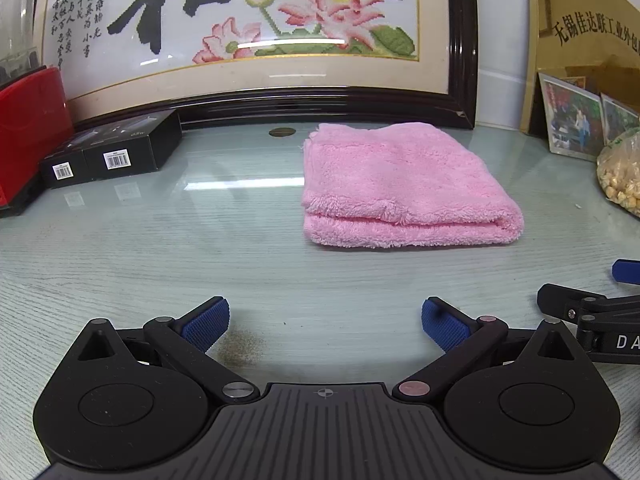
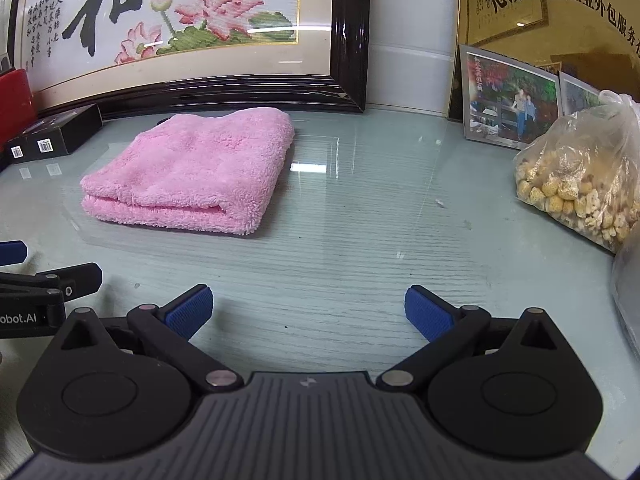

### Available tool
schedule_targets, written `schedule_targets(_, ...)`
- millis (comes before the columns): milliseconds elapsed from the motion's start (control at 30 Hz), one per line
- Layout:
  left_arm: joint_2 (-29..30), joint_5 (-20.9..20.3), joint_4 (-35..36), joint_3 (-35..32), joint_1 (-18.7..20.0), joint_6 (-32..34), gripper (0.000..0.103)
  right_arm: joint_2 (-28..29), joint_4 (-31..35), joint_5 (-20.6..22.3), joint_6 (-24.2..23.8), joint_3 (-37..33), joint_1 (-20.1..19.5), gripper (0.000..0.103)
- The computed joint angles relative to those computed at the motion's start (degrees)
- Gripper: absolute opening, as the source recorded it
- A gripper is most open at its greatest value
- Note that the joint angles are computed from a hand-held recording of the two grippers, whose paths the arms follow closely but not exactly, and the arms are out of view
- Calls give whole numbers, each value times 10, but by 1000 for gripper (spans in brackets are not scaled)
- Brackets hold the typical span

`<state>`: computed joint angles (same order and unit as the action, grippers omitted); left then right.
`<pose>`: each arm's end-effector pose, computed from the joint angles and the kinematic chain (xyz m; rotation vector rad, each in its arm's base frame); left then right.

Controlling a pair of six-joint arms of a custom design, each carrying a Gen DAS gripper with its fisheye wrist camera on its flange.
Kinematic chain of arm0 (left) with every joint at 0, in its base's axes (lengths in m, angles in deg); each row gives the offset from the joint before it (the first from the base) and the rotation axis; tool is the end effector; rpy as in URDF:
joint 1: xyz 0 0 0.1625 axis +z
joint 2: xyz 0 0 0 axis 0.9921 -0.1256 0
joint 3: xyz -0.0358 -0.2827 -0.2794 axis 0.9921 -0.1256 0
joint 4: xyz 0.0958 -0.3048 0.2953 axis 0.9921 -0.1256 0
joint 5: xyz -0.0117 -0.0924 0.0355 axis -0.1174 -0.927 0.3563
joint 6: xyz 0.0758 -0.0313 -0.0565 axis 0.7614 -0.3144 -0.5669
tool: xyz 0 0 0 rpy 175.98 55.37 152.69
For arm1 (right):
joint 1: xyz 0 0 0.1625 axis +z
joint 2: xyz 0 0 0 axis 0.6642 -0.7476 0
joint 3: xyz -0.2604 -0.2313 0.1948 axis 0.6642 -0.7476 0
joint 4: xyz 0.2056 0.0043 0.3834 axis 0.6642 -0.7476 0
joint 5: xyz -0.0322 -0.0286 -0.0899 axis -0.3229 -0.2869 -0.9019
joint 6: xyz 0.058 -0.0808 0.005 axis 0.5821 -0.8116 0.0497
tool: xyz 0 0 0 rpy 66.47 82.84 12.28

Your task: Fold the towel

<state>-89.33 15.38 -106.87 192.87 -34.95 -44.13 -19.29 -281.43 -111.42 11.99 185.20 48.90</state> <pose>-0.2409 -0.6021 0.0996 0.1804 2.0692 -1.0571 0.1137 -0.6460 0.1448 0.8134 -2.2712 0.9410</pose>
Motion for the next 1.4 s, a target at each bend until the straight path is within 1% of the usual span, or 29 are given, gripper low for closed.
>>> schedule_targets(1400, 1, 2, 5, -1, -1, -8, 103, -1, -1, 1, 1, 1, -1, 103)
